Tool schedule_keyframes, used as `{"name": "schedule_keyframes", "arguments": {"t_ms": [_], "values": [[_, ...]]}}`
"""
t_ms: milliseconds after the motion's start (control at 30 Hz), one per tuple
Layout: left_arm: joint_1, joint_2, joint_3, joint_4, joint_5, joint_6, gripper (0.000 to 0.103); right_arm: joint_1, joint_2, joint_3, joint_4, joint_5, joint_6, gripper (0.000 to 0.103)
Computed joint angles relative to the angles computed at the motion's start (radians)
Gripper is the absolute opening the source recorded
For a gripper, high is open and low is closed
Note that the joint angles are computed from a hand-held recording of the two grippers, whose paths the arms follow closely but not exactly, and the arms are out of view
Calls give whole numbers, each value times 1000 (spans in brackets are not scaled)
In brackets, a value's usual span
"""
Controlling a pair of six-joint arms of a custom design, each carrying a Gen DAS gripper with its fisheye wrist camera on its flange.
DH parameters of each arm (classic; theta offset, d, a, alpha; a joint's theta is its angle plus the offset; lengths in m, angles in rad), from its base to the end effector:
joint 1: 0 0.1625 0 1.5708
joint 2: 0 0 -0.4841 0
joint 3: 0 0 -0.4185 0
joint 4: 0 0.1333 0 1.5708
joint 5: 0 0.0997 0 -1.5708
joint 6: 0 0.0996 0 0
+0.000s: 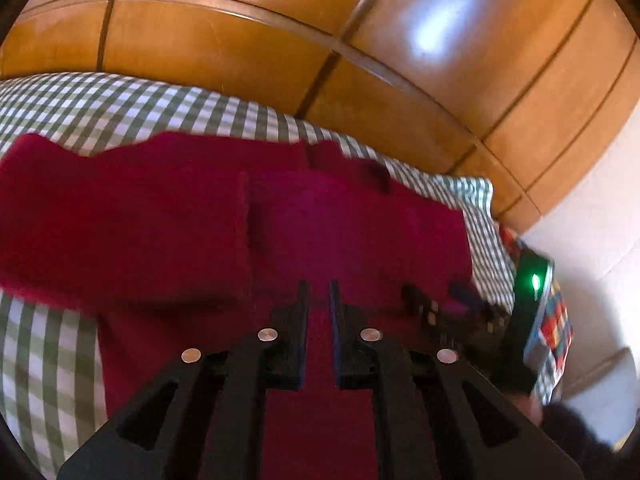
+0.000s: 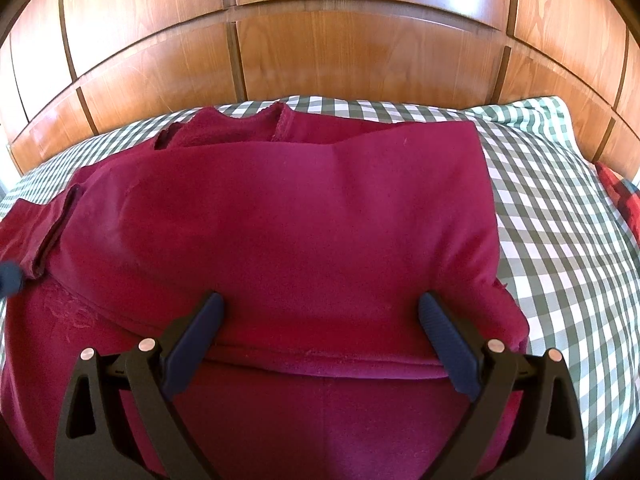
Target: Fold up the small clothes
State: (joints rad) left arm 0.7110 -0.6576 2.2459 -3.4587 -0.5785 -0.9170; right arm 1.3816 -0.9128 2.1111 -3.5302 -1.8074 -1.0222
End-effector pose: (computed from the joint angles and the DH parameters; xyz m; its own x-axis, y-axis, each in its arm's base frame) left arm -0.2277 -0.4821 0.0173 -0.9056 -0.3410 -0.2523 0.0084 0.5801 -0.8145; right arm -0.0025 -0.5975 0.1544 -0.5983 -0.4286 0.6770 -0.7177 0.6624 -0.2149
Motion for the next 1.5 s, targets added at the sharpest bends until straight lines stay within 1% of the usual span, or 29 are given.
{"name": "schedule_keyframes", "arguments": {"t_ms": [33,67,100,133,167,200,233,300,333,367,433,500,533,567,633,667,700,733,800,867,967,1033,1133,1200,1233,1300,1400,1467,1500], "values": [[-17,3,23,-10,-2,-20,29,3,0,1,-3,-6,3,98],[-33,2,42,2,9,-46,30,10,-2,1,-2,-17,8,96],[-53,-1,62,44,31,-86,30,17,-6,3,-4,-26,12,90],[-65,2,74,68,47,-114,30,25,-17,12,-7,-20,27,86],[-82,-3,103,85,67,-166,30,31,-42,26,23,12,56,81],[-87,-9,119,90,75,-194,30,34,-69,38,68,49,81,79],[-93,-17,145,92,85,-242,30,40,-103,50,154,100,110,78],[-91,-25,174,84,100,-301,30,61,-133,47,364,167,149,75],[-90,-26,178,76,103,-312,30,73,-141,34,458,178,161,75],[-87,-25,184,52,108,-311,30,89,-134,28,519,186,170,73],[-78,-25,184,59,126,-329,30,118,-101,1,623,186,209,65],[-69,-26,191,58,129,-353,30,150,-45,-25,648,150,238,59],[-63,-26,196,47,125,-361,30,161,-20,-35,649,129,252,56],[-57,-21,197,35,121,-361,30,174,11,-47,647,102,272,49],[-43,-15,192,44,120,-367,30,194,48,-47,590,68,264,28],[-40,-7,194,27,116,-365,30,206,59,-45,559,49,256,8],[-37,1,194,10,117,-359,30,212,60,-45,549,43,254,5],[-38,6,196,-1,120,-355,30,217,50,-37,534,50,240,5],[-39,8,198,-6,122,-352,30,228,19,-11,473,60,181,4],[-36,6,196,2,118,-351,30,229,-21,3,441,76,149,4],[-32,2,194,16,116,-356,30,218,-96,2,401,114,110,4],[-28,1,191,23,115,-358,30,200,-141,-4,364,123,91,4],[-25,-9,184,53,118,-377,30,157,-172,-31,287,105,57,4],[-24,-15,181,79,121,-387,30,134,-172,-45,246,75,52,4],[-24,-16,181,88,121,-392,30,109,-163,-59,210,47,43,4],[-24,-22,181,108,120,-396,30,77,-150,-75,187,11,47,4],[-26,-37,173,183,119,-415,30,16,-112,-114,177,-54,64,4],[-29,-49,168,242,114,-426,30,-13,-104,-114,178,-63,78,4],[-31,-56,167,269,112,-435,30,-31,-108,-102,175,-48,81,4]]}}
